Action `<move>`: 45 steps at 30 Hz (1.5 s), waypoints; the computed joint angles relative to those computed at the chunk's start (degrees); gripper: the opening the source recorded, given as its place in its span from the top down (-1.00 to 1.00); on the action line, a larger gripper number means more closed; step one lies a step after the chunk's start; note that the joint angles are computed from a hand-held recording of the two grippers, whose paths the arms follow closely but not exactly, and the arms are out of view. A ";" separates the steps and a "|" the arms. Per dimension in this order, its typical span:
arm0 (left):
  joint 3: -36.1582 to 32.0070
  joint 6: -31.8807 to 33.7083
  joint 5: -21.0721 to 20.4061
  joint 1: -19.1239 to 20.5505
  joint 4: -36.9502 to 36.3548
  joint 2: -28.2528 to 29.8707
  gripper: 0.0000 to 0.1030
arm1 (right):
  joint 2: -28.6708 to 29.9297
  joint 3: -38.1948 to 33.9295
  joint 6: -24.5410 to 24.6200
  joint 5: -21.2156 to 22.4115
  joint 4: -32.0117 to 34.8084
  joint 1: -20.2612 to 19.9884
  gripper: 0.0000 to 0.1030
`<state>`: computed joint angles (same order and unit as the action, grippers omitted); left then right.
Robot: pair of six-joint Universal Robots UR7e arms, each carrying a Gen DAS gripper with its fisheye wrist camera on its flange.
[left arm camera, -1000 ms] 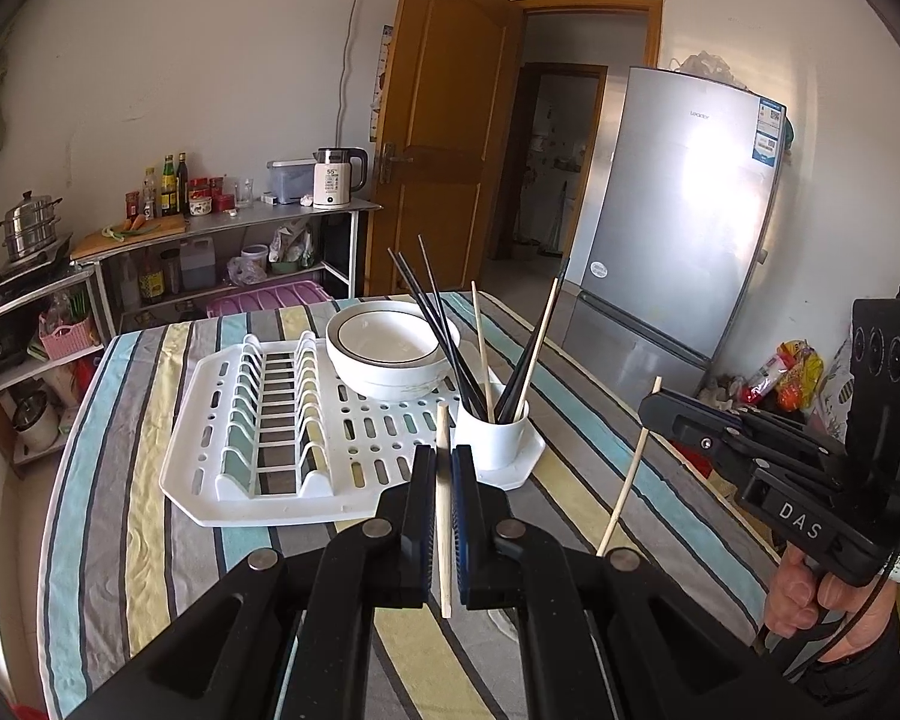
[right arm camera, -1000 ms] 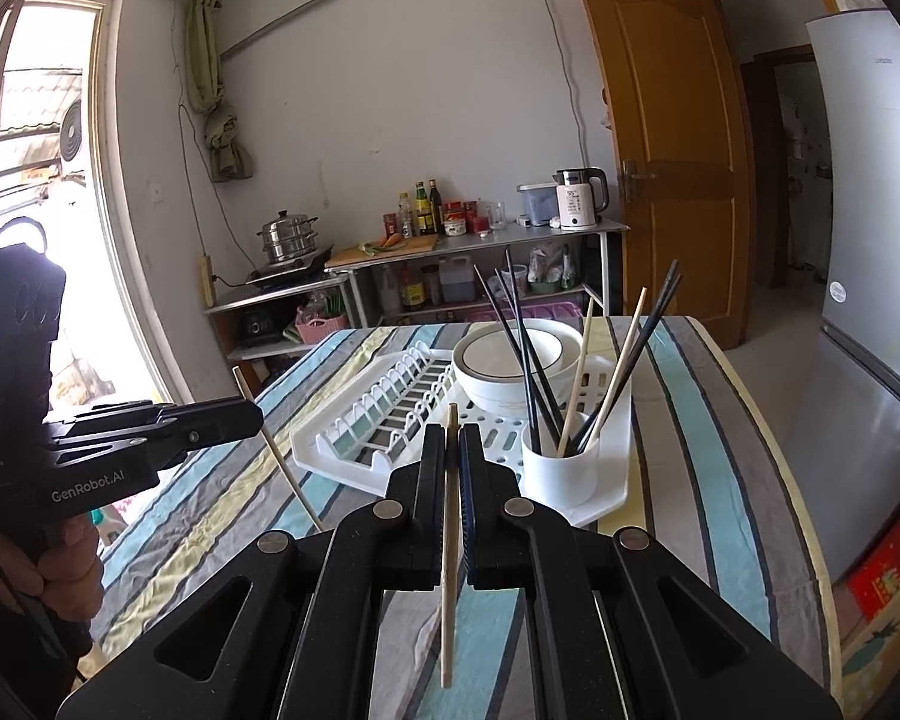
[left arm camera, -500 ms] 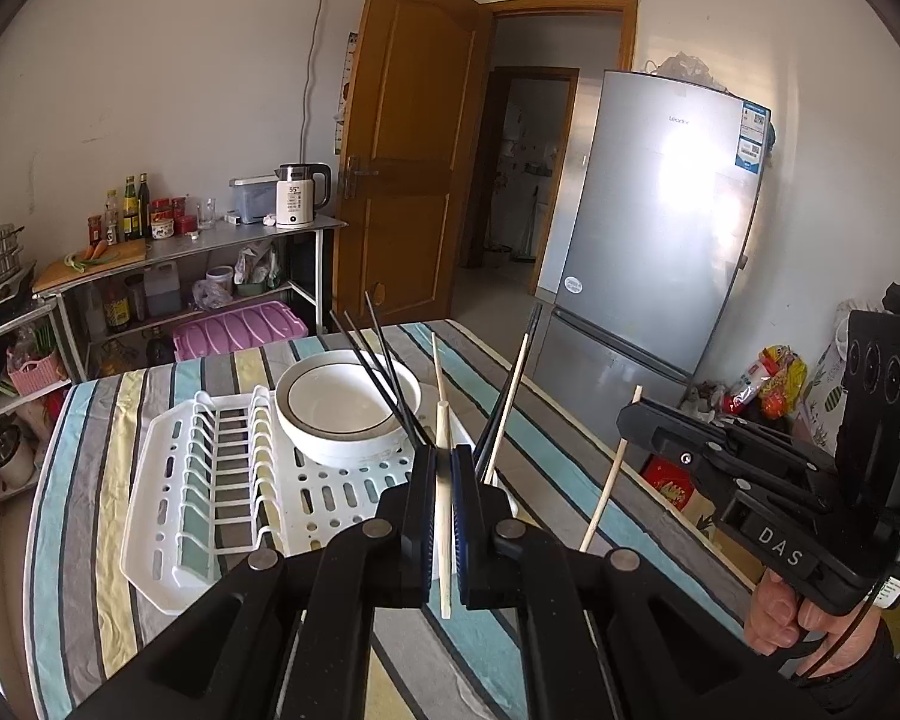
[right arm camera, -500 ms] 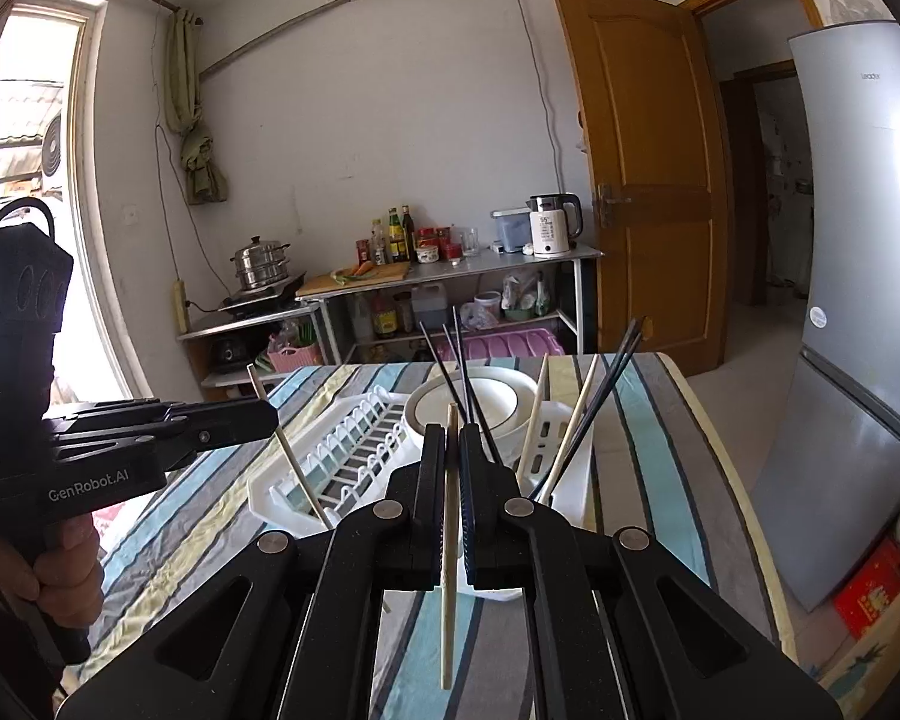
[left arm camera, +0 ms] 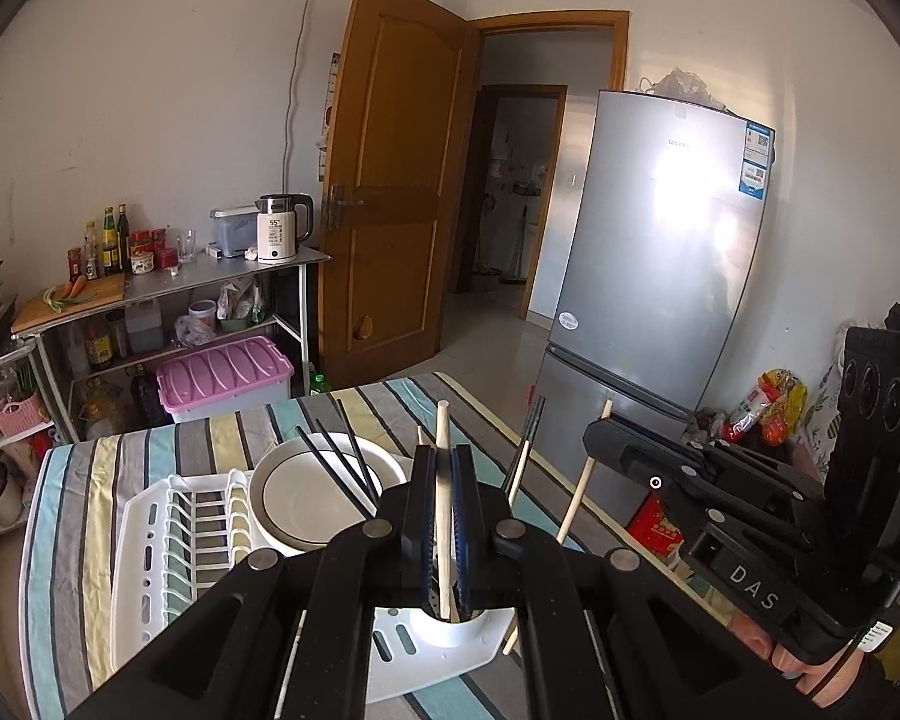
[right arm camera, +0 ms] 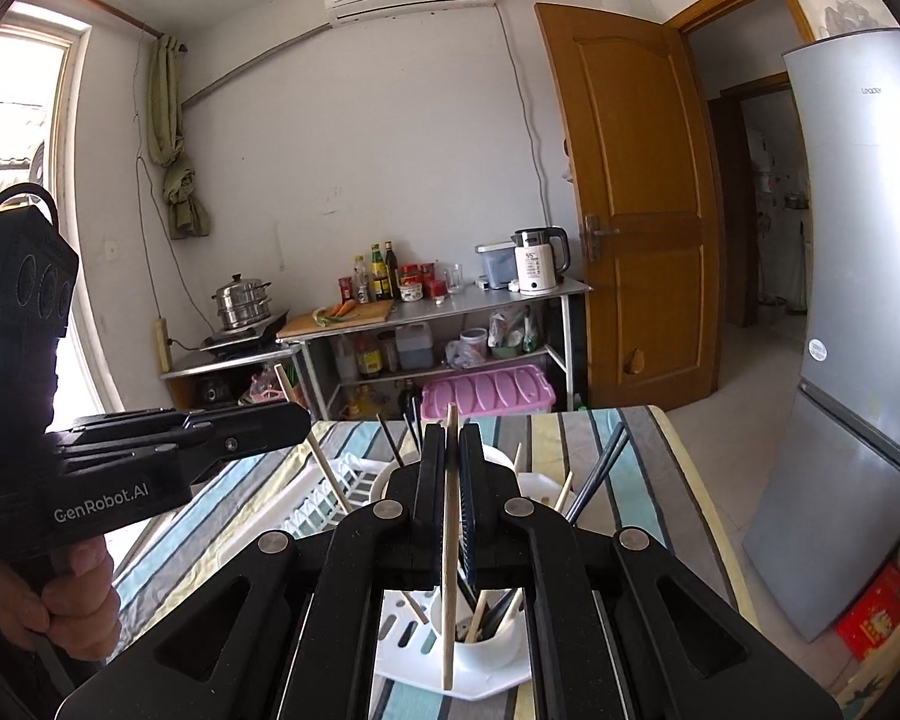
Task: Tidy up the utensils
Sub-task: 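Lower the left tool's chopstick into the white cup and open while the right tool releases its own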
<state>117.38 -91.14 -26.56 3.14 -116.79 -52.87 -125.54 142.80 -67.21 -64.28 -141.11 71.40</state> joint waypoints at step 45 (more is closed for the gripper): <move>5.85 10.59 -3.18 8.03 -20.58 4.81 0.90 | 14.32 1.00 2.45 -6.25 -14.33 -0.69 0.91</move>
<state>123.23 -80.55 -29.74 11.18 -137.36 -48.06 -111.21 143.80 -64.76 -70.53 -155.44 70.71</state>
